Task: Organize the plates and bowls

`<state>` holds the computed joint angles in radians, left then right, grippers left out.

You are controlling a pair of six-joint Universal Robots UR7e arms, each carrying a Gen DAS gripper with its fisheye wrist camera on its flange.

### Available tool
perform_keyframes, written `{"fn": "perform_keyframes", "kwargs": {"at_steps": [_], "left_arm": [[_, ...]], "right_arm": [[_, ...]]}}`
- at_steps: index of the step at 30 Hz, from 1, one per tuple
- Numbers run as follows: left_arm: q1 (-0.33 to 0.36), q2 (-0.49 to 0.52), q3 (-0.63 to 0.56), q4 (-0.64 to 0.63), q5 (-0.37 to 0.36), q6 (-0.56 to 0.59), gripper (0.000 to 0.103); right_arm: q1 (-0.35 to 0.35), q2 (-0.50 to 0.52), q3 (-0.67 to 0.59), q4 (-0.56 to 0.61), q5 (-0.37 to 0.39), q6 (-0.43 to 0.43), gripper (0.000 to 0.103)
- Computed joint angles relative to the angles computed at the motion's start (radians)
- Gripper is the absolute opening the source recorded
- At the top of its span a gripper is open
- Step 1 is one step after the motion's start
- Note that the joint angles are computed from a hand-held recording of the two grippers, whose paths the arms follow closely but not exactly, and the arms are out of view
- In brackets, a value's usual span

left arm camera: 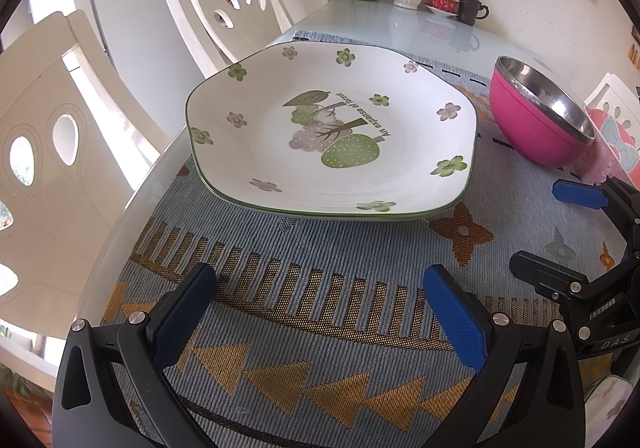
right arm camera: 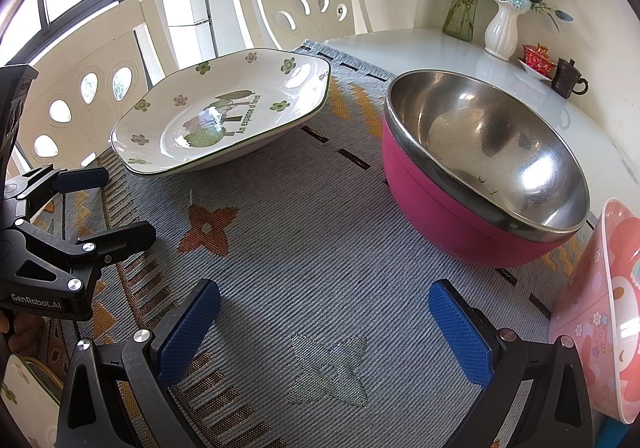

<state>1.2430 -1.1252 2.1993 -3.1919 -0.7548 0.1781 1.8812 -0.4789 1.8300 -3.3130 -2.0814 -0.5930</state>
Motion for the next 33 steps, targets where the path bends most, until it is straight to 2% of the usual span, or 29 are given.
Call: {"fn": "perform_keyframes", "kwargs": {"at_steps": [3,9,15,17,24,26,30,32,33], "left_arm": [[0.001,-0.032,-0.010,0.095,-0.010,-0.046,0.101],[0.011,-0.140,-0.042,0.371,-0.091,-0.180,0.096],[0.007,-0.213,-0.098,0.602,-0.110,-0.313,0.096],[0.012,-0.227,-0.117,0.631,-0.112,-0.331,0.096],[0.033,-0.214,-0.170,0.618,-0.099,-0.315,0.096],[0.047,-0.205,-0.188,0.607,-0.115,-0.295,0.096],[0.069,-0.177,-0.228,0.577,-0.127,-0.265,0.096],[0.086,-0.154,-0.263,0.575,-0.143,-0.264,0.094],[0.093,-0.146,-0.278,0.577,-0.150,-0.262,0.094]], "right_arm": [[0.000,0.000,0.000,0.001,0.000,0.000,0.103],[0.000,-0.001,-0.003,0.008,0.003,0.005,0.103],[-0.001,-0.004,0.005,0.000,0.000,-0.001,0.103],[0.000,0.004,0.000,-0.002,0.000,0.000,0.103],[0.001,0.010,-0.008,0.005,0.001,0.003,0.103],[0.015,0.001,-0.037,0.110,-0.036,0.052,0.103],[0.051,-0.007,-0.168,0.519,-0.110,0.228,0.103],[0.048,-0.024,-0.218,0.687,-0.022,0.332,0.103],[0.040,-0.037,-0.228,0.729,0.056,0.369,0.103]]}}
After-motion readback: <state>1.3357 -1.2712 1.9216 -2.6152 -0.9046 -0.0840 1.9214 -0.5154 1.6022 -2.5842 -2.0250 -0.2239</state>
